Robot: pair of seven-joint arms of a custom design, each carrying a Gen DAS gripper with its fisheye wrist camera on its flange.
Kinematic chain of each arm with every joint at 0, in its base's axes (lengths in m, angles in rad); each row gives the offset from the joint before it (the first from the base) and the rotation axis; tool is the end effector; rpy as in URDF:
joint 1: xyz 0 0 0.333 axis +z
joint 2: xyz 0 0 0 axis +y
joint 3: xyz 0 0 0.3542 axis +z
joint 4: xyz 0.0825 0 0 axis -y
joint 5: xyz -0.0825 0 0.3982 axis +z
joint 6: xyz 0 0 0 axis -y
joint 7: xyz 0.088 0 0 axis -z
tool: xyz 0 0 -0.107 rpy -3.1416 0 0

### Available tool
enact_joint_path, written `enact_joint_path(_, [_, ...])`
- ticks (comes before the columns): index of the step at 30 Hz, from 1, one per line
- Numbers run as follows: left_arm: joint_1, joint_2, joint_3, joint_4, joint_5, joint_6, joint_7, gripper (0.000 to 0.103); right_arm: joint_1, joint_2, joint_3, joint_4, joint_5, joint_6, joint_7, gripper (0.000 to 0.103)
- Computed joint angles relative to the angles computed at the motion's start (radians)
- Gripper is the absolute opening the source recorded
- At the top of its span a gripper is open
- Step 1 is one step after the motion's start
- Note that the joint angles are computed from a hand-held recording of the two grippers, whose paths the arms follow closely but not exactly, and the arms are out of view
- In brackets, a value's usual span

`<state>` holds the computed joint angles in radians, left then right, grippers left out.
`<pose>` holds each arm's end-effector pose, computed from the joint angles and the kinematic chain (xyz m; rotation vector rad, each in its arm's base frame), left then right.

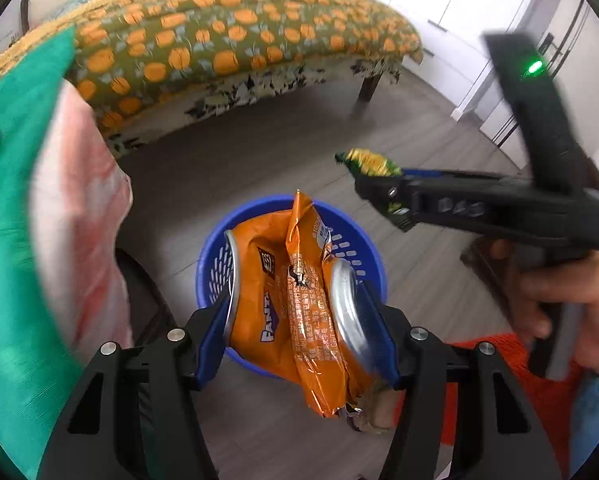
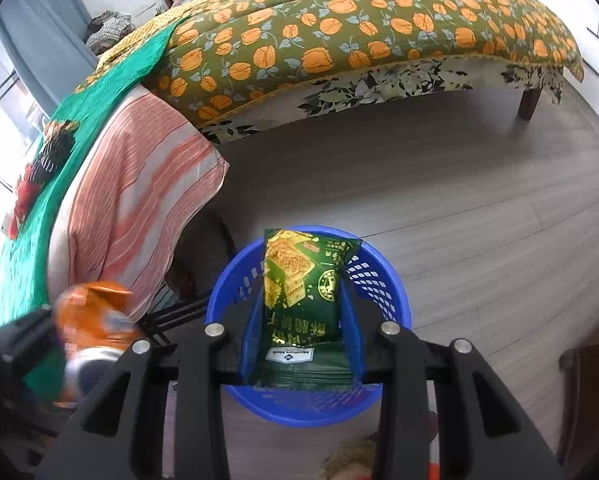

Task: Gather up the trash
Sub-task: 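Carry both items over the blue wastebasket and open both tools to drop them, then move both tools back over the bed toward the milk carton and snacks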

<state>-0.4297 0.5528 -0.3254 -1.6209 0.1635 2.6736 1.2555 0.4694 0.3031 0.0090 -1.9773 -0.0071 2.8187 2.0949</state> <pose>0.5792 -0.4889 0.3992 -1.5354 2.5153 -0.7934 0.5955 0.3087 0.4028 -1.8130 1.8884 -0.2044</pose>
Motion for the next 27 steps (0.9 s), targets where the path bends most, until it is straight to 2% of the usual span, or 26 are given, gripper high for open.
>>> enact_joint_path(3, [-0.032,0.072,0.023,0.077,0.028,-0.018,-0.01,0.065,-0.025,0.008,0.024,-0.003,0.048,0.017,-0.035,0.037])
enact_joint_path(4, [-0.046,0.086,0.038,0.095,0.044,-0.025,-0.021,0.071,-0.032,0.018,0.027,0.003,0.063,0.019,-0.044,0.047])
enact_joint_path(5, [-0.064,0.111,0.057,0.127,0.063,-0.036,-0.036,0.075,-0.024,0.023,0.015,0.004,0.059,0.025,-0.033,0.07])
enact_joint_path(6, [-0.07,0.118,0.063,0.134,0.074,-0.035,-0.045,0.078,-0.018,0.025,0.006,0.003,0.057,0.033,-0.023,0.073])
enact_joint_path(8, [-0.073,0.133,0.068,0.155,0.085,-0.041,-0.057,0.078,-0.014,0.018,-0.005,-0.009,0.063,0.054,-0.005,0.073])
enact_joint_path(10, [-0.071,0.117,0.071,0.136,0.089,-0.031,-0.079,0.078,0.021,0.001,-0.054,-0.025,0.014,0.069,0.056,0.073])
enact_joint_path(13, [-0.05,0.055,0.06,0.057,0.087,0.026,-0.098,0.081,0.083,-0.023,-0.132,-0.039,-0.116,0.083,0.176,0.077])
enact_joint_path(16, [-0.02,-0.048,0.041,-0.065,0.083,0.106,-0.111,0.085,0.122,-0.037,-0.177,-0.039,-0.25,0.089,0.295,0.081])
enact_joint_path(20, [-0.001,-0.198,0.042,-0.237,0.103,0.203,-0.144,0.09,0.164,-0.04,-0.21,-0.016,-0.423,0.09,0.44,0.085])
enact_joint_path(24, [-0.011,-0.343,0.099,-0.398,0.196,0.22,-0.253,0.091,0.218,-0.02,-0.227,0.049,-0.623,0.037,0.545,0.085])
enact_joint_path(27, [-0.002,-0.432,0.135,-0.499,0.309,0.218,-0.389,0.091,0.242,0.001,-0.203,0.102,-0.74,0.001,0.562,0.085])
